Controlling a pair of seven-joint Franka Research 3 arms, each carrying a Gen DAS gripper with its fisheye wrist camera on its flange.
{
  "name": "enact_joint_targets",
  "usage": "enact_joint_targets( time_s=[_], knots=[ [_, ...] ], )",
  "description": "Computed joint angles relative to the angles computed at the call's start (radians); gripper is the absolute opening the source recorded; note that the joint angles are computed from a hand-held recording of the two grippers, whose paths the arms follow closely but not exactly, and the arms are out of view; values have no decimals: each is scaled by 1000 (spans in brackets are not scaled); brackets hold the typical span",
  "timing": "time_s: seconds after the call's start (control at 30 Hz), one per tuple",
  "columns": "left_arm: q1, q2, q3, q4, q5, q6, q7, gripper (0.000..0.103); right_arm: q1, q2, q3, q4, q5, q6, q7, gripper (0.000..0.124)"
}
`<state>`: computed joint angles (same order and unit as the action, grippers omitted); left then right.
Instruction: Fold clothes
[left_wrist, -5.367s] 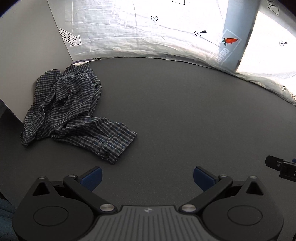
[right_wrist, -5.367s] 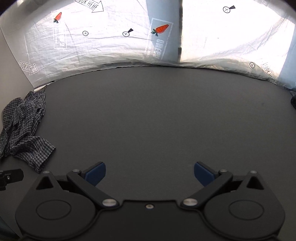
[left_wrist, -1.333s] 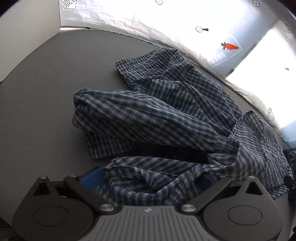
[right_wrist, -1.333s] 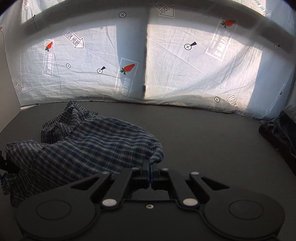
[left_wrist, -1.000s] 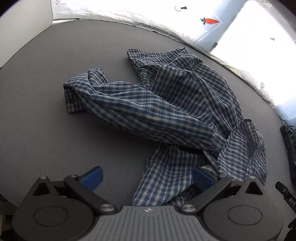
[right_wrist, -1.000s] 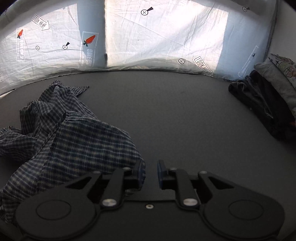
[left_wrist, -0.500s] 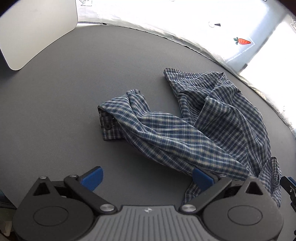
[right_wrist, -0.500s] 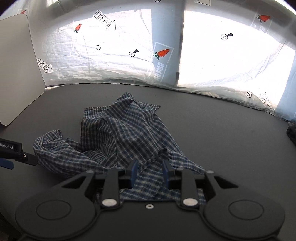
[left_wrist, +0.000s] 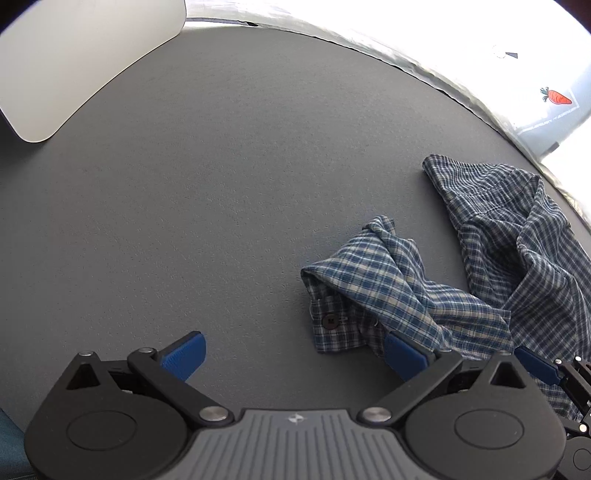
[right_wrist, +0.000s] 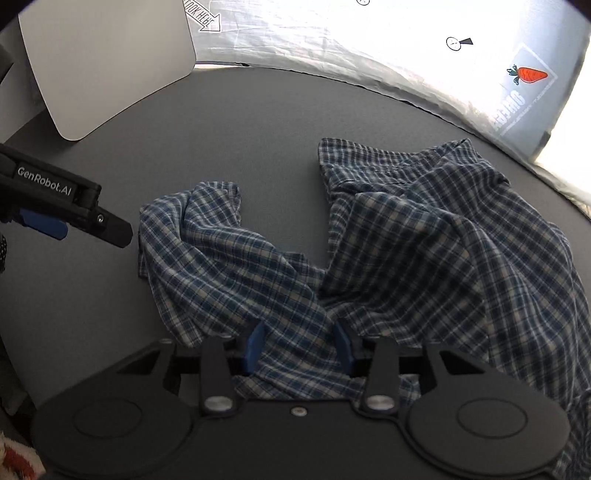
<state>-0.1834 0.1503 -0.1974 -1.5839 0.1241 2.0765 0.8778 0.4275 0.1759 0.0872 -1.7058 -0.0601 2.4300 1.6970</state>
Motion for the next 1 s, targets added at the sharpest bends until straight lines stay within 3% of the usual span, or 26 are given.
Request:
enact_joint_targets(
  time_s=[0.13,0.3,0.43,0.53,0.67,0.8,0.9,1.0],
  knots=[
    [-9,12,-3,27,7,1,-22,102,-33,-47,3,-69,105,83,-30,1],
    [-46,-3,-14,33,63,-4,-93,102,-51,-149,-4,-192,60,248,-4,0],
    [-71,-30,-25,20,99,-5,-153,102,-118,-262,-2,-285,-193,373,202,0],
    [-99,-30,-36,34,147,-22,-206,102,-265,-371,38,-351,-449,405,448,0],
    [-139,-12,-52,67,187,-27,-269,102,-531,-529,113,-435,-725,359,741,0],
    [-180,24,-65,111,204,-25,-307,102,-735,-628,116,-507,-873,271,913,0],
    [-216,73,-72,166,221,-37,-315,102,-800,-647,88,-531,-933,145,935,0],
    [-252,130,-69,238,239,-66,-305,102,-779,-670,15,-572,-886,101,892,1]
  ],
)
